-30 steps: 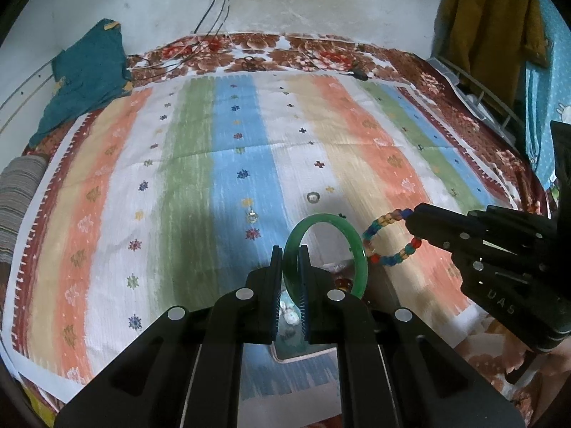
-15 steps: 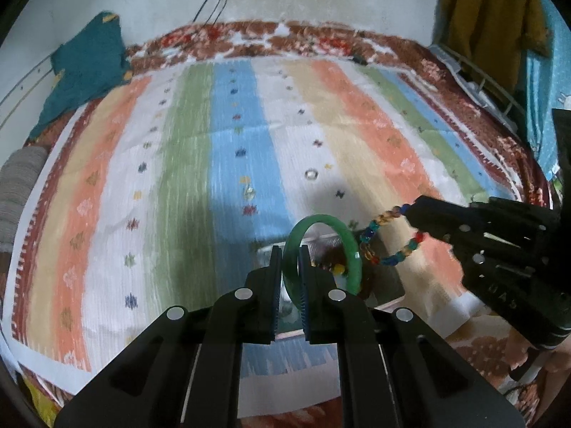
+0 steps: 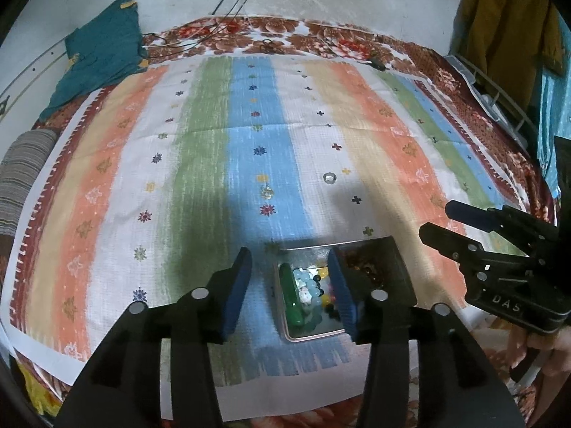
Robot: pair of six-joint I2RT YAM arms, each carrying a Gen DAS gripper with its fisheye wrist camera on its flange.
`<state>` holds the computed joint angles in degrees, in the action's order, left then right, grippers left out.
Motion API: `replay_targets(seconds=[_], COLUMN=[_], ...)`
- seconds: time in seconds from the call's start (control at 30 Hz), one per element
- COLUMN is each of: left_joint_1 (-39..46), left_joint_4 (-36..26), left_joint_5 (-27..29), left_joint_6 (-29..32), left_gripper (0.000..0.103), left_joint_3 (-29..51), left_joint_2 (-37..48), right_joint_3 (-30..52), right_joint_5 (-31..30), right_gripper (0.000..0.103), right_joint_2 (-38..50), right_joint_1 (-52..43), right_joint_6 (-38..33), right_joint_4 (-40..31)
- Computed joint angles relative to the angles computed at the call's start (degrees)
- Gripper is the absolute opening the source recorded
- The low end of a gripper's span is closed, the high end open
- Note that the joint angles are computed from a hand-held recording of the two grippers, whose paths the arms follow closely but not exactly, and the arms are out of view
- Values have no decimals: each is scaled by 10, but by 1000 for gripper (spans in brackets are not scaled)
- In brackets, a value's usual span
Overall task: Organize jewelry
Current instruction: 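Open both tools over the tin, dropping the bangle and bracelet, then move both open tools to the gold charm and silver ring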
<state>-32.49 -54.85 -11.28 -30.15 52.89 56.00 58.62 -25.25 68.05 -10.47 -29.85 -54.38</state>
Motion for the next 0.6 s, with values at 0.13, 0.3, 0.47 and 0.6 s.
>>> replay_targets(seconds=[0.13, 0.3, 0.47, 0.6], left_joint_1=[7, 37, 55, 72], left_joint_4=[0, 5, 17, 28], left_joint_5=[1, 16, 22, 29], left_joint_6=[6, 29, 50, 71], left_gripper=[56, 60, 64, 66], left_joint_3=[1, 4, 13, 22], left_joint_2=[1, 10, 33, 59], right_joint_3=[5, 13, 23, 32], right_joint_5=[9, 7, 15, 24], right_gripper=[57, 60, 65, 66], right_joint_2=[14, 26, 41, 60], right_joint_1=[8, 9, 17, 24], right_joint_6=[1, 5, 16, 26], right_joint_4=[7, 12, 20, 28])
